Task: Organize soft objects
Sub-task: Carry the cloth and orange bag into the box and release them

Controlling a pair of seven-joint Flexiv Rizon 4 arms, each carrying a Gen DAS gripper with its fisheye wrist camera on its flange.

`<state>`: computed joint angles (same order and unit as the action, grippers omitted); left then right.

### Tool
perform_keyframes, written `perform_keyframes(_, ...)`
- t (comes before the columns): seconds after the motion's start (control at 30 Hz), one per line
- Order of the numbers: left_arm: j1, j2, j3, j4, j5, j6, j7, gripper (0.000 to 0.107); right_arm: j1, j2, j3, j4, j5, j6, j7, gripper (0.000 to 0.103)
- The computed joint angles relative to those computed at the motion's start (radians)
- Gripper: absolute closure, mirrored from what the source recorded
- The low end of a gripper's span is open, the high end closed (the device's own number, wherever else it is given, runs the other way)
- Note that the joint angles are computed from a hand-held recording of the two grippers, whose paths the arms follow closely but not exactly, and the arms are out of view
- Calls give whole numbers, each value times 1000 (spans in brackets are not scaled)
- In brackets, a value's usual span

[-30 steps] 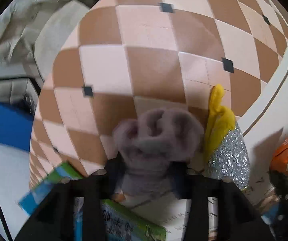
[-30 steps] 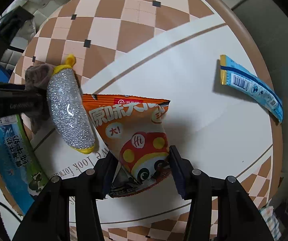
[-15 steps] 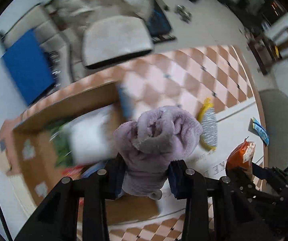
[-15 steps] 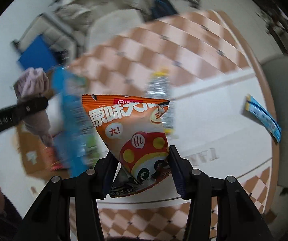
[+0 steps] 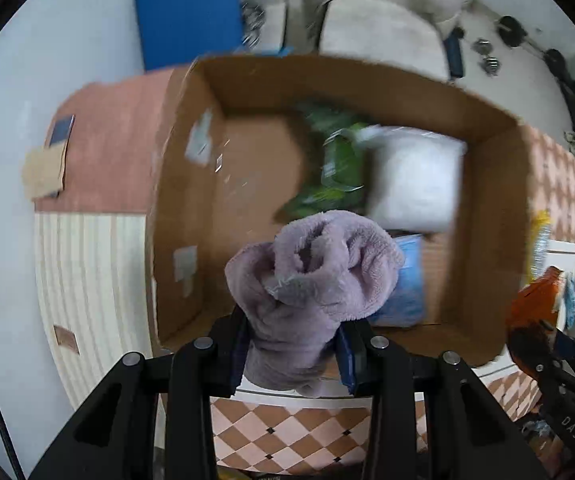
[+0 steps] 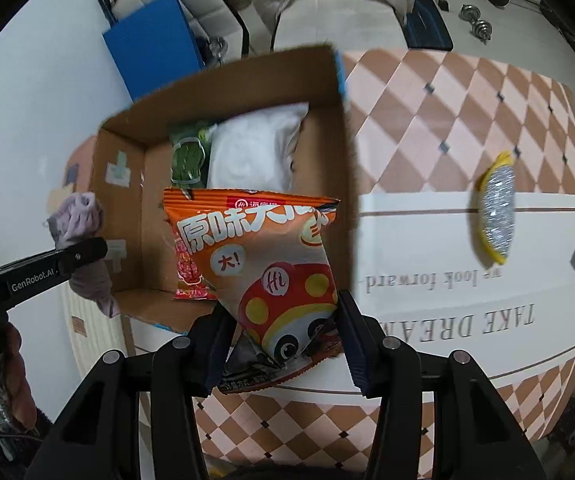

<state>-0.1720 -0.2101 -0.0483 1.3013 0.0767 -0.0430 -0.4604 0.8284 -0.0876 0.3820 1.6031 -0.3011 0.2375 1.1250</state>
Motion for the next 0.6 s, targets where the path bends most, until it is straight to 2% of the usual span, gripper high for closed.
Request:
perform_keyframes(0.27, -26, -87, 12, 4, 115, 32, -55, 70, -42, -39, -24, 50, 85, 110, -35, 51)
perform_keyframes(0.37, -43, -123, 17, -29, 165, -25, -70, 67, -53, -48, -29, 53, 120, 116, -48, 50)
perform_keyframes(0.4, -48, -140, 18, -51, 174, -55, -78, 66, -60, -51, -29, 55, 144, 125, -65, 48)
perform_keyframes(0.47, -48, -154, 22, -72, 174, -94, -78, 66, -65, -51, -31, 67, 157, 157, -74, 35)
perform_keyframes(0.5, -46, -151, 24, -67, 171, -85, -74, 66, -61, -51, -32, 68, 144, 159, -59, 26)
perform_keyframes(0.6, -39, -133, 25, -48, 156, -64, -50, 66, -53, -56, -34, 48, 130, 129, -43, 24)
